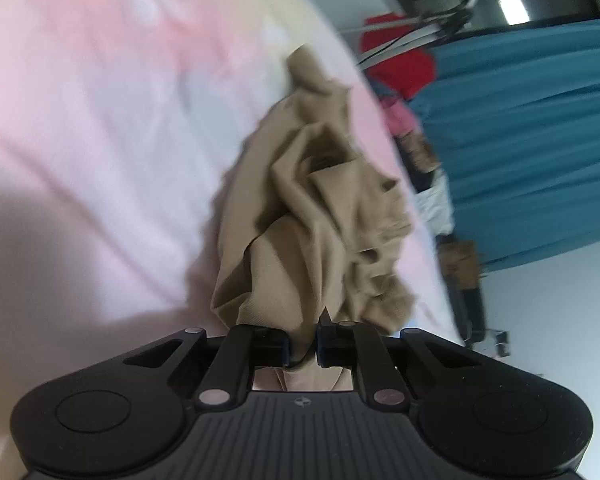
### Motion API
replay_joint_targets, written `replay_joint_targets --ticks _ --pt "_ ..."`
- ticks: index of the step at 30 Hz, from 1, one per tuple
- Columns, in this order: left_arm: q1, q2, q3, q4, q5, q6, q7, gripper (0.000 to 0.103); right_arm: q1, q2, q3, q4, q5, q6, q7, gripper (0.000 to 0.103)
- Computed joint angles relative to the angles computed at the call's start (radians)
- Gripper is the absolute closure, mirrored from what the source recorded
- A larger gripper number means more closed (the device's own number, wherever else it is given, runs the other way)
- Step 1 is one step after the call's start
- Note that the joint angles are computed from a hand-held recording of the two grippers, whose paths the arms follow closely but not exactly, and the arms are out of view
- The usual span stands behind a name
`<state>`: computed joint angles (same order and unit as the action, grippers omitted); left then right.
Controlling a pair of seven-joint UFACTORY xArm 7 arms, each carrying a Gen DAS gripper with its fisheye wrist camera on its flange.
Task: Fold clothes
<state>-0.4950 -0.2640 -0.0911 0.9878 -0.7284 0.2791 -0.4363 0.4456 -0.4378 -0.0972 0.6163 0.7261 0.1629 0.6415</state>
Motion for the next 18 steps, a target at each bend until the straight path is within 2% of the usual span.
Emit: replay_joint_targets --ticks 3,6,9,12,16,18 --pt "-0.012 -0.017 0.002 -0.007 -0.003 -0.039 0.038 0.093 0.017 0.003 -0.007 0.001 -0.006 -0.053 -0.034 0.088" --pt "-0.028 -0.045 0.009 -0.023 0.006 -0.079 0.067 0.094 0.066 -0.019 -0.033 -0.005 -0.017 -0.152 -0.071 0.089" --pt "0.045 -0.054 -0.083 -0.015 0.175 -0.16 -0.033 0.095 0.066 -0.054 -0.027 -0.011 -0.07 -0.188 -0.052 0.09" --pt "0.055 -0.107 -0.107 -0.023 0.259 -0.188 -0.096 0.095 0.004 -0.102 0.023 -0.011 -0.139 -0.186 -0.011 0.09" --pt "0.058 -0.22 -0.127 -0.065 0.317 -0.177 -0.184 0.095 -0.045 -0.239 0.074 -0.064 -0.208 -0.191 0.031 0.09" --pt "0.072 -0.287 -0.146 -0.085 0.339 -0.129 -0.252 0.095 -0.077 -0.326 0.112 -0.099 -0.231 -0.156 0.074 0.09"
